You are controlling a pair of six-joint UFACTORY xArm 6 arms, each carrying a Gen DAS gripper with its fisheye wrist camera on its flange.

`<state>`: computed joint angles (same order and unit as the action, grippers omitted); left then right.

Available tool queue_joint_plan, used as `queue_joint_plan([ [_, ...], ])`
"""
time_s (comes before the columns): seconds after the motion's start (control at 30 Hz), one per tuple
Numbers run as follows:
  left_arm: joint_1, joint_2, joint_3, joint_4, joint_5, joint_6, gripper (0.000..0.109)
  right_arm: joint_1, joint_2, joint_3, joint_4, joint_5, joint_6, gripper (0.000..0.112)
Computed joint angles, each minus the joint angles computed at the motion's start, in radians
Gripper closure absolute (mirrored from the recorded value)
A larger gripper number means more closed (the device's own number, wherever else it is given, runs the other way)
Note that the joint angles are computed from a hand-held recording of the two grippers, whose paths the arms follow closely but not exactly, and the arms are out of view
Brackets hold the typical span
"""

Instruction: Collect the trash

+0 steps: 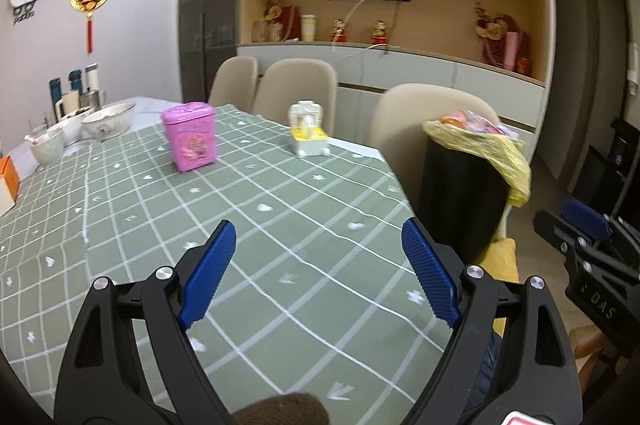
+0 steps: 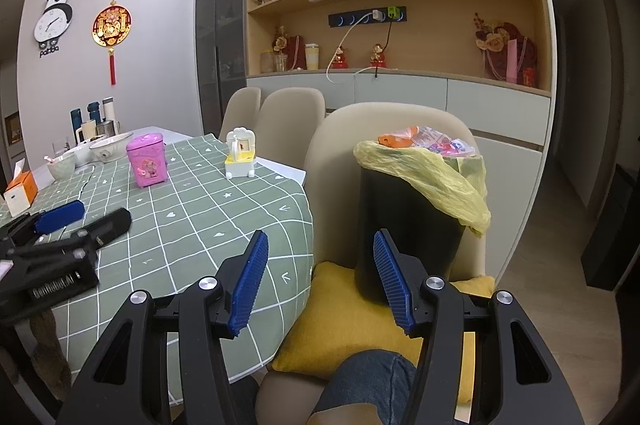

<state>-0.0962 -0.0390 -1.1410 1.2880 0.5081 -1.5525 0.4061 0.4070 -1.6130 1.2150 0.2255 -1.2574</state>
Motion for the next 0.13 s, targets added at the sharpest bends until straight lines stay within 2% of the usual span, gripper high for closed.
queue_joint_plan([
  [0.1,0.086,-0.057,0.041,-0.094,-0.014,0.126,0.028,0.007,0.059,-0.106,-0.185,0.13,0.136,0.06],
  [0.13,0.13,-0.081,0.062,-0.161,0.005,0.187,0.024,0.018,0.102,-0.189,-0.267,0.226,0.198,0.059],
])
